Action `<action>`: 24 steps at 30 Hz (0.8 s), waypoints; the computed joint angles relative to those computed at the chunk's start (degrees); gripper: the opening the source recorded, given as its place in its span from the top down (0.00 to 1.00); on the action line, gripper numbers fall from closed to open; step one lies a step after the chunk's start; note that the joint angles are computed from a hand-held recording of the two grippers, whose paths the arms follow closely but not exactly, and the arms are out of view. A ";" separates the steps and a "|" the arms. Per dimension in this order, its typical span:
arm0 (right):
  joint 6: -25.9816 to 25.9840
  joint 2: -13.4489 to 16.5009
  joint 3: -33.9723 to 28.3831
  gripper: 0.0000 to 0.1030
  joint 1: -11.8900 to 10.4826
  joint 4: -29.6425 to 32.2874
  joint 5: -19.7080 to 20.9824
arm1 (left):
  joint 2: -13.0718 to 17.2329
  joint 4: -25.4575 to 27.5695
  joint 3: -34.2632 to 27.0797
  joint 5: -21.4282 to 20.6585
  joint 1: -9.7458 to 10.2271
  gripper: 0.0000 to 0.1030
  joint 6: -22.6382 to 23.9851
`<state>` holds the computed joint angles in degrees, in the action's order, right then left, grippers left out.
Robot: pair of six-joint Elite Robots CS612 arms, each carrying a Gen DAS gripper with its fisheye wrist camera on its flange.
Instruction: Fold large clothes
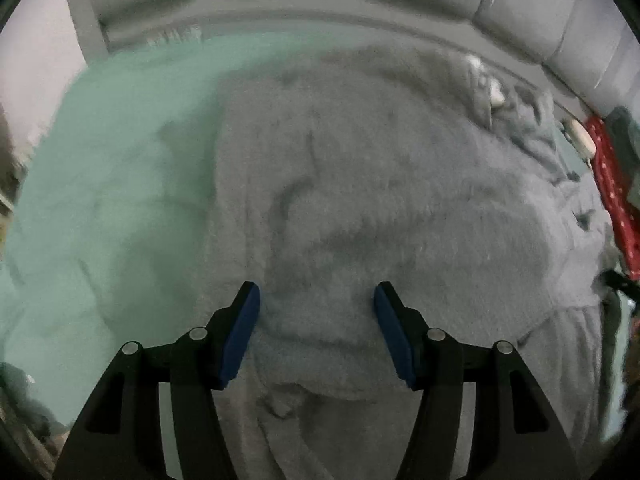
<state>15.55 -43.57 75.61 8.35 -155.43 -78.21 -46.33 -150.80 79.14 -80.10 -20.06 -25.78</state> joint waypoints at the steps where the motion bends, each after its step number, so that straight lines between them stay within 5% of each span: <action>1: -0.21 -0.27 0.49 0.73 0.19 -2.32 -1.43 | -0.34 -3.39 0.74 0.88 -0.21 0.39 0.11; 3: -1.78 -0.46 0.59 0.57 0.72 -4.16 -3.67 | -0.77 -9.38 1.75 -0.04 -0.40 0.39 0.55; 6: -5.55 -0.05 1.16 0.34 2.30 -11.26 -9.27 | -0.68 -10.04 1.16 -0.90 -0.99 0.39 3.73; 10: -14.37 2.00 -0.67 0.30 3.96 -14.42 -10.52 | 0.96 -0.07 -1.93 -3.42 -0.67 0.39 2.74; 14: -10.49 4.93 -5.38 0.23 2.73 -3.08 2.37 | 2.14 2.24 -2.99 -4.70 -0.27 0.38 2.80; 19: -14.08 4.80 -6.50 0.23 3.99 -0.30 -3.45 | 2.27 4.65 -3.71 -4.57 -0.14 0.36 1.78; 24: -14.16 4.38 -6.13 0.23 4.00 0.57 -4.22 | 0.96 6.51 -2.25 -1.46 -0.23 0.36 -0.11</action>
